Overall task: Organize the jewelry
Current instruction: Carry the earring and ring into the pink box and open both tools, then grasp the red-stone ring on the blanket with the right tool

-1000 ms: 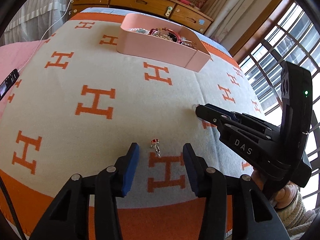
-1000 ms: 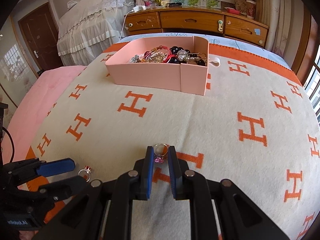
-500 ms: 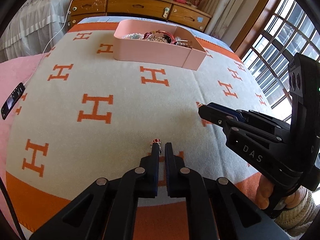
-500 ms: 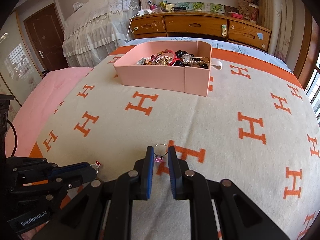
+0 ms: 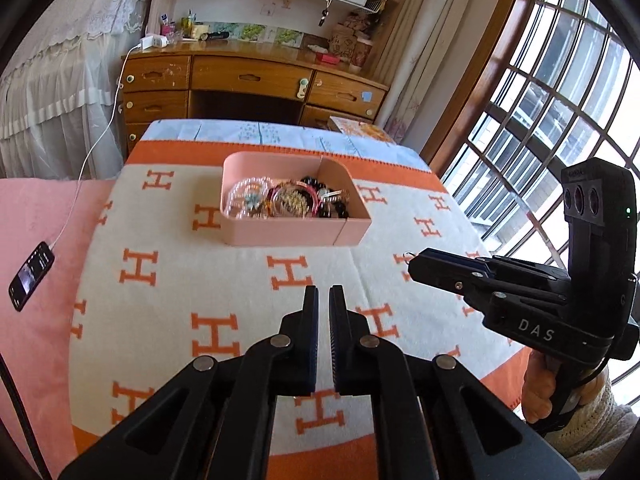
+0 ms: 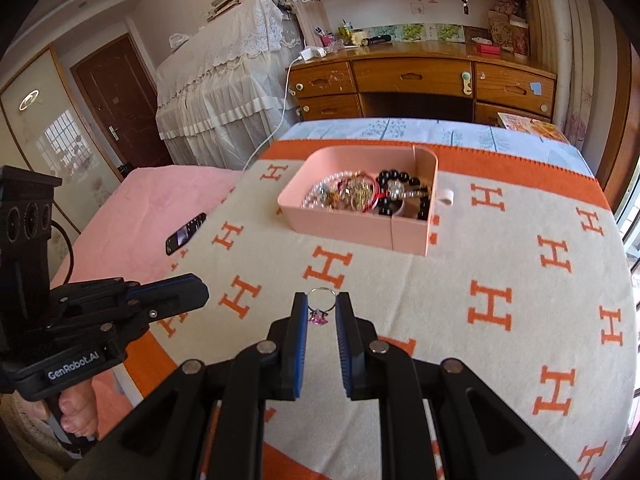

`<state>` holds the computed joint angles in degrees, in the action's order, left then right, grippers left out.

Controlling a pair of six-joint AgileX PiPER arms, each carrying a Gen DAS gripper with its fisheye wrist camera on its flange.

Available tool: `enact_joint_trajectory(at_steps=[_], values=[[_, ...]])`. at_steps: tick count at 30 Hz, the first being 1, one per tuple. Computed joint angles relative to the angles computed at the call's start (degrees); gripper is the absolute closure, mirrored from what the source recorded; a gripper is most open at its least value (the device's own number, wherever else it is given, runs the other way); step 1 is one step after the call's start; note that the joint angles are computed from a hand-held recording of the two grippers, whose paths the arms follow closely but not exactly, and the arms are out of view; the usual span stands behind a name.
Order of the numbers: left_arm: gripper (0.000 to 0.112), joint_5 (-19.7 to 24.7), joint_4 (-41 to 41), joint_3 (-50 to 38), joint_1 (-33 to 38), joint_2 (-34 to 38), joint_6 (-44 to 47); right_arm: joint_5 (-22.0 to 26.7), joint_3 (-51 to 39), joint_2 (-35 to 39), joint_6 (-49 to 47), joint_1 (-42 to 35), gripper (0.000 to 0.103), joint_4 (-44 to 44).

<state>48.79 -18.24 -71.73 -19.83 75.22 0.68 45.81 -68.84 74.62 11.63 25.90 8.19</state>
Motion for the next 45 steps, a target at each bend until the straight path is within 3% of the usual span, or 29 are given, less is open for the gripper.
enact_joint_trajectory(at_steps=[3, 8, 11, 17, 19, 27, 31, 39, 42, 45], values=[[0.109, 3.7, -2.57, -9.6, 3.39, 5.79, 2.35, 5.11, -9.92, 3.45, -2.99, -3.36, 0.089, 3.1], [0.109, 11.1, -7.95, -27.89, 8.14, 19.16, 3.02, 10.0, -25.7, 12.18, -1.29, -5.76, 0.089, 0.59], [0.109, 12.96, -6.21, -36.87, 8.25, 26.68, 0.85, 12.47, -32.88, 19.21, -1.77, -7.77, 0.089, 1.47], [0.109, 15.0, -1.26, -46.12, 6.85, 37.42, -2.67, 13.32, -35.73, 28.84, -2.78, -10.89, 0.089, 6.18], [0.107, 14.49, -0.34, -45.4, 6.33, 38.51, -2.74, 13.49, -36.38, 31.4, -3.33, -11.8, 0.088, 8.33], [0.067, 8.1, 2.53, -32.56, 4.51, 32.34, -0.36, 13.55, -35.18, 34.43, -4.02, -12.75, 0.087, 10.43], [0.067, 6.8, 2.8, -27.8, 4.37, 28.73, 0.29, 12.63, -32.11, 32.04, -5.35, -12.42, 0.085, 11.39], [0.066, 4.03, 2.86, -18.35, 4.21, 20.57, 2.45, 9.58, -17.81, 20.91, -11.17, -8.19, 0.085, 14.38], [0.056, 1.4, 2.83, -12.98, 3.79, 15.82, 2.78, 7.48, -11.69, 16.35, -12.49, -5.79, 0.085, 14.69], [0.053, -2.31, 6.67, -7.11, 1.81, 10.67, 0.05, 5.43, -5.62, 12.48, -13.02, -3.32, 0.085, 15.37]])
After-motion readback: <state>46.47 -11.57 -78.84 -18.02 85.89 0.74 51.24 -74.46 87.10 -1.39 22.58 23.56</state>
